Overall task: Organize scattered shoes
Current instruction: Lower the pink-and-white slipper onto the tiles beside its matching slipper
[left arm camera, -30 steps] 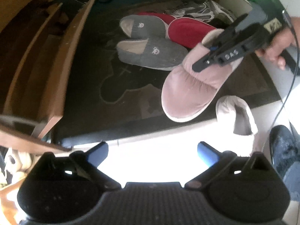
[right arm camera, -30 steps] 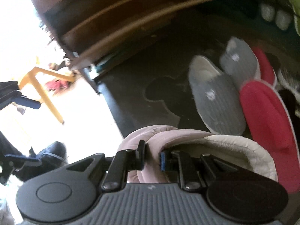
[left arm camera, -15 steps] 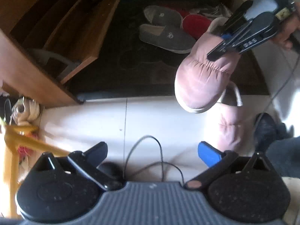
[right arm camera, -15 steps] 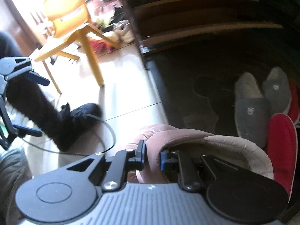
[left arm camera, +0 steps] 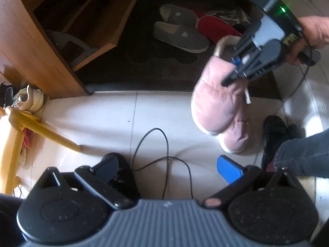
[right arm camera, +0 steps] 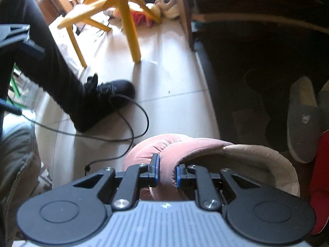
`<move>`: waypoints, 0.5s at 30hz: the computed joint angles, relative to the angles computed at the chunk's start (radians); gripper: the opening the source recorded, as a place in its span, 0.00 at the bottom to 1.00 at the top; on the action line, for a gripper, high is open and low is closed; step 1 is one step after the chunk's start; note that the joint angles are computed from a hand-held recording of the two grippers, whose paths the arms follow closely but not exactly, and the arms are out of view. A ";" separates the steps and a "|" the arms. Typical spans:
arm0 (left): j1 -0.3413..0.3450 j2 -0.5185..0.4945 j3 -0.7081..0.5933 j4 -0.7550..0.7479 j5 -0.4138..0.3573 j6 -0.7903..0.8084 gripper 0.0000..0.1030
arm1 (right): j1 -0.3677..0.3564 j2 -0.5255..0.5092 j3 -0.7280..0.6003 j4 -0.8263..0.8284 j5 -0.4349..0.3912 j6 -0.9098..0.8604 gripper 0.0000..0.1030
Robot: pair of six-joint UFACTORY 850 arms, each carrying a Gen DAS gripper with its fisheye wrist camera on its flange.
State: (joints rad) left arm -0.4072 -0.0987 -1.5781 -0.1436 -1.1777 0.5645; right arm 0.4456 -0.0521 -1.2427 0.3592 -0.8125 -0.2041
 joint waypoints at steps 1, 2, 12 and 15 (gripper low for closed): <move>-0.005 -0.011 -0.005 0.003 0.009 -0.018 1.00 | 0.000 -0.007 0.000 0.005 -0.003 -0.010 0.14; -0.010 -0.014 -0.005 0.005 0.019 -0.030 1.00 | 0.002 -0.010 0.002 0.009 -0.003 -0.014 0.14; -0.050 -0.022 0.012 0.001 0.156 -0.036 1.00 | 0.021 -0.059 0.023 0.076 0.025 -0.120 0.14; -0.048 -0.033 0.011 0.019 0.150 -0.057 1.00 | 0.020 -0.076 0.031 0.103 0.038 -0.162 0.14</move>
State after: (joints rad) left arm -0.4555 -0.1322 -1.5672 -0.1241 -1.0274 0.5079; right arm 0.4653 -0.1281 -1.2117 0.4621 -0.7745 -0.3661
